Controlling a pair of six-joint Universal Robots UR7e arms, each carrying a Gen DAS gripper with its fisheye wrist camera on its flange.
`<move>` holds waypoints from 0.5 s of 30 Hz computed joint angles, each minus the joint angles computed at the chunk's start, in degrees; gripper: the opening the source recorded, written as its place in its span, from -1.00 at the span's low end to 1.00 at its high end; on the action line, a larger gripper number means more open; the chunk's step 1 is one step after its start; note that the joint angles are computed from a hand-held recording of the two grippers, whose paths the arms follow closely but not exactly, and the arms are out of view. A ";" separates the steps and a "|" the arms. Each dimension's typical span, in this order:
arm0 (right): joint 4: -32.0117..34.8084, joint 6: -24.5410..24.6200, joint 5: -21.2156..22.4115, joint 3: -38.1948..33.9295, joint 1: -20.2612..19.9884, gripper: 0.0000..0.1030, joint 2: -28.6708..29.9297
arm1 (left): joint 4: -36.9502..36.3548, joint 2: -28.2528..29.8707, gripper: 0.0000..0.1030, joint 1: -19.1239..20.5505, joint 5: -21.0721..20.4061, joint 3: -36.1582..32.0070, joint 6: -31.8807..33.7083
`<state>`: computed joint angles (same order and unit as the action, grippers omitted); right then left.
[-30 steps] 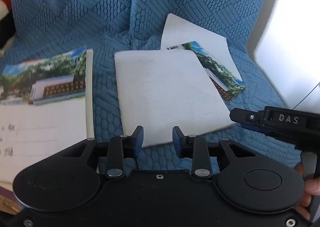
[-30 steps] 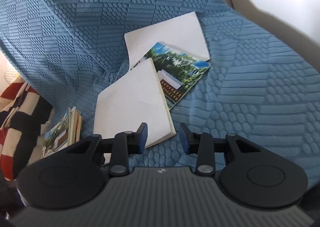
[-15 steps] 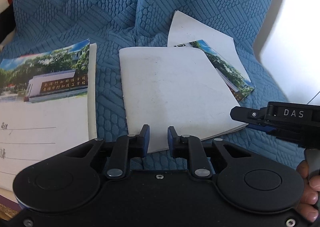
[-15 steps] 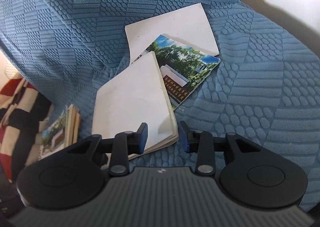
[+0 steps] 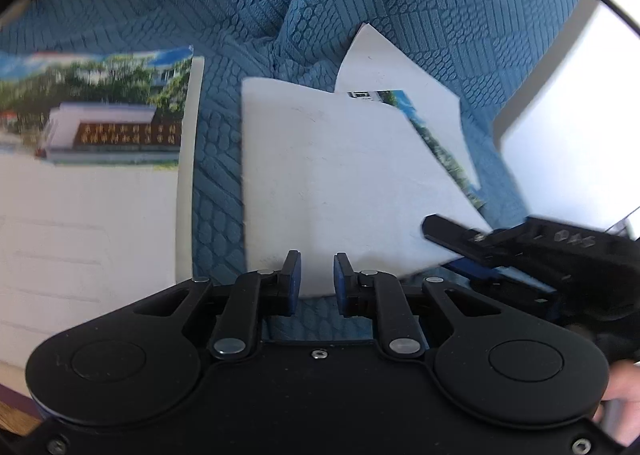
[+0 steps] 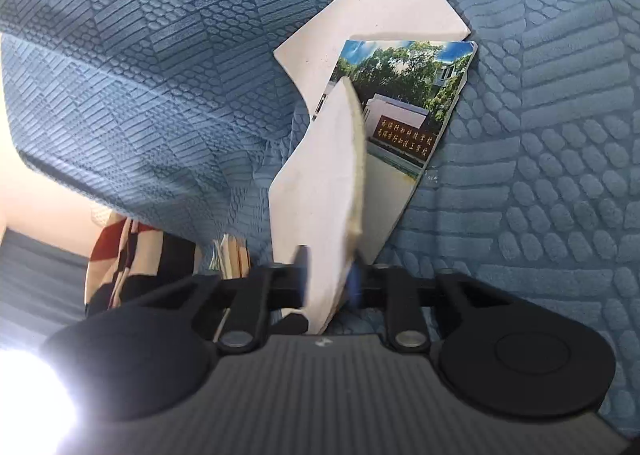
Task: Organize objects
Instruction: 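Close both grippers on the edge of the white sheet, then lift the white sheet and carry it toward the paperback stack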
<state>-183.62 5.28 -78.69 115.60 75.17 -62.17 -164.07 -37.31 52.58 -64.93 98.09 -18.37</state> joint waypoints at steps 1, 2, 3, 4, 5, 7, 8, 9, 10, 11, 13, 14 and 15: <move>-0.52 0.47 -0.32 -0.15 0.09 -0.80 0.22 | 0.21 -0.51 -0.51 0.62 -2.27 0.09 -1.37; -1.02 0.75 -0.74 -0.27 0.28 -0.81 0.44 | -0.19 -1.01 -0.43 1.30 -4.83 0.30 -2.93; -1.41 0.71 -0.92 -0.37 0.42 -0.81 0.61 | -1.73 -1.46 -0.27 2.01 -7.59 0.80 -4.39; -1.92 0.78 -0.71 -0.47 0.45 -0.81 0.81 | -3.37 -1.92 -0.17 2.67 -10.16 1.32 -5.86; -2.37 0.85 0.10 -0.38 0.13 -0.81 0.84 | -4.48 -2.34 -0.13 3.20 -12.29 1.66 -7.16; -3.34 1.46 1.93 0.20 -0.59 -0.87 0.62 | -6.14 -2.94 0.00 4.39 -16.73 2.00 -9.46; -3.71 2.02 2.71 0.33 -0.85 -0.87 0.60 | -6.75 -3.11 0.03 5.19 -19.56 2.07 -11.03; -3.94 2.51 3.45 0.44 -1.09 -0.88 0.56 | -7.52 -3.11 0.08 6.12 -22.58 2.14 -13.10; -4.20 2.95 4.06 0.53 -1.25 -0.90 0.57 | -8.51 -2.92 0.14 7.03 -25.27 2.17 -15.37; -4.50 3.09 4.78 0.60 -1.38 -0.90 0.58 | -9.89 -2.68 0.16 7.85 -27.74 2.42 -17.51; -5.29 2.81 6.43 0.85 -1.54 -0.91 0.58 | -10.98 -2.25 0.21 8.85 -30.66 2.70 -20.16; -5.67 2.62 7.13 1.02 -1.60 -0.91 0.52 | -10.72 -2.10 0.22 9.11 -31.46 2.69 -21.06; -5.91 2.45 7.79 1.13 -1.68 -0.91 0.47 | -10.66 -1.94 0.22 9.39 -32.38 2.76 -21.75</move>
<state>-189.53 7.73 -70.90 116.73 73.50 -61.70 -174.73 -39.26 61.97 -97.30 100.85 -40.12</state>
